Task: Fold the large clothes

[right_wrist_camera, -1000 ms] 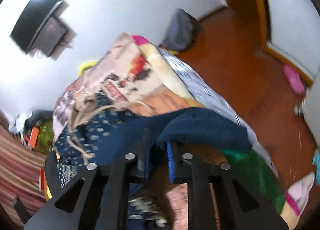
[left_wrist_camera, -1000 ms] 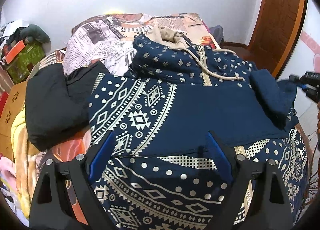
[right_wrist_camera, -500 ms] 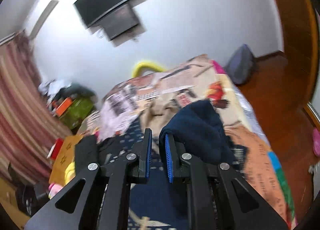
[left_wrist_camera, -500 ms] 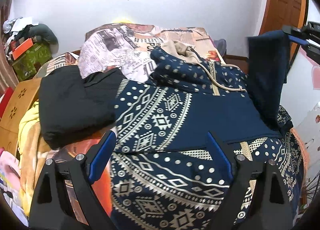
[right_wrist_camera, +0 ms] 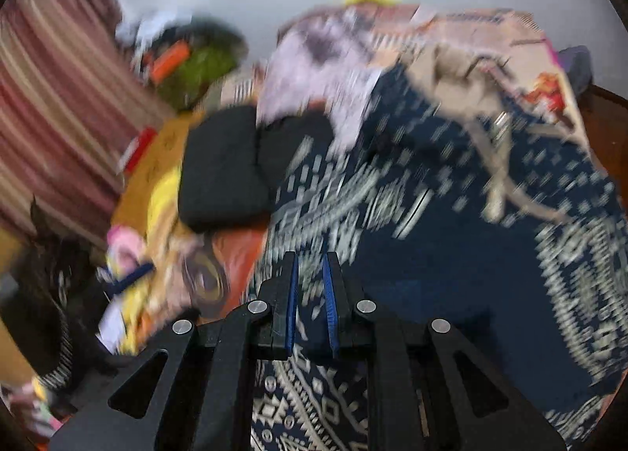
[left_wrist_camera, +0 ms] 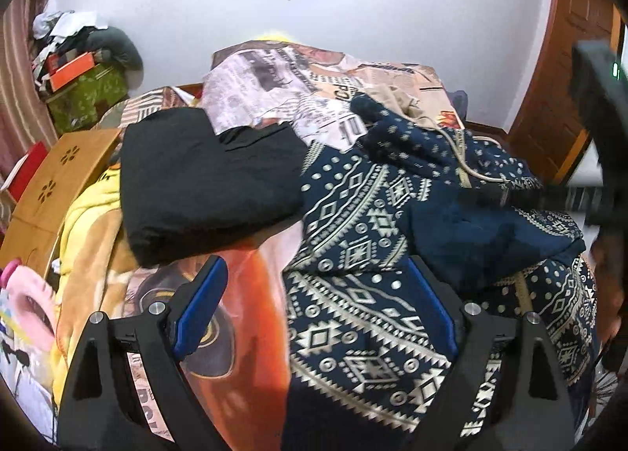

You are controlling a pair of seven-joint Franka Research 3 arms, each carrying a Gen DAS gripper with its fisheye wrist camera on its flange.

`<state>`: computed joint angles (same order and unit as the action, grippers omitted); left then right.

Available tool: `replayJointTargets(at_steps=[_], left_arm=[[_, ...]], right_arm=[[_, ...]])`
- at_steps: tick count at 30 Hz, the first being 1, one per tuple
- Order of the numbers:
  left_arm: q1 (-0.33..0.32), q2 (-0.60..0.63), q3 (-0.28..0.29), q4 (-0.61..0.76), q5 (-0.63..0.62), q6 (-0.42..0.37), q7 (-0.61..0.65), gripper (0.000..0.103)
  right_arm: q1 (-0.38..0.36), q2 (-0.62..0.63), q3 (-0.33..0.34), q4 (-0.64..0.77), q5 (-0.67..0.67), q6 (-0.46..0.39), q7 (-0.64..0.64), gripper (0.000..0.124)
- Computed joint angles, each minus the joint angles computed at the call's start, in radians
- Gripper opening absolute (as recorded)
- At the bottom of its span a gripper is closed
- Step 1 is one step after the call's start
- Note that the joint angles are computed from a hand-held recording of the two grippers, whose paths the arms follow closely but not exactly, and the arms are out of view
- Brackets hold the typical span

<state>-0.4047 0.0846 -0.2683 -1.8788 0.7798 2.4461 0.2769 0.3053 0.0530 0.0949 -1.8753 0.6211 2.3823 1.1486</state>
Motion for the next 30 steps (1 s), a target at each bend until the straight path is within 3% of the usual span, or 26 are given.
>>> replayJointTargets(at_steps=[4,10,14,17,21,25,30], left_arm=[[0.007,-0.017,0.000,-0.029,-0.025,0.006,-0.003,0.090],[0.000,0.010,-0.010,0.003,-0.046,-0.022,0.047,0.090],[-0.021,0.057,-0.008,0.072,-0.037,-0.041,0.089,0.090],[-0.046,0.110,-0.004,0.144,-0.034,-0.057,0.137,0.090],[-0.091,0.213,0.005,0.282,-0.050,-0.107,0.227,0.090],[-0.139,0.327,0.023,0.433,-0.089,-0.159,0.332,0.090],[-0.210,0.498,0.055,0.666,-0.149,-0.265,0.478,0.090]], right_arm=[[0.011,0.014,0.005,-0.019,-0.068,-0.046,0.024,0.012],[0.010,-0.069,-0.005,-0.090,-0.122,0.013,0.029,0.012],[-0.006,-0.133,-0.019,-0.135,-0.175,0.090,0.048,0.028],[-0.031,-0.192,-0.030,-0.196,-0.243,0.186,0.074,0.041],[-0.077,-0.239,-0.030,-0.254,-0.377,0.266,0.142,0.045],[-0.127,-0.259,-0.044,-0.283,-0.465,0.292,0.192,0.049],[-0.159,-0.244,-0.084,-0.290,-0.434,0.266,0.197,0.049]])
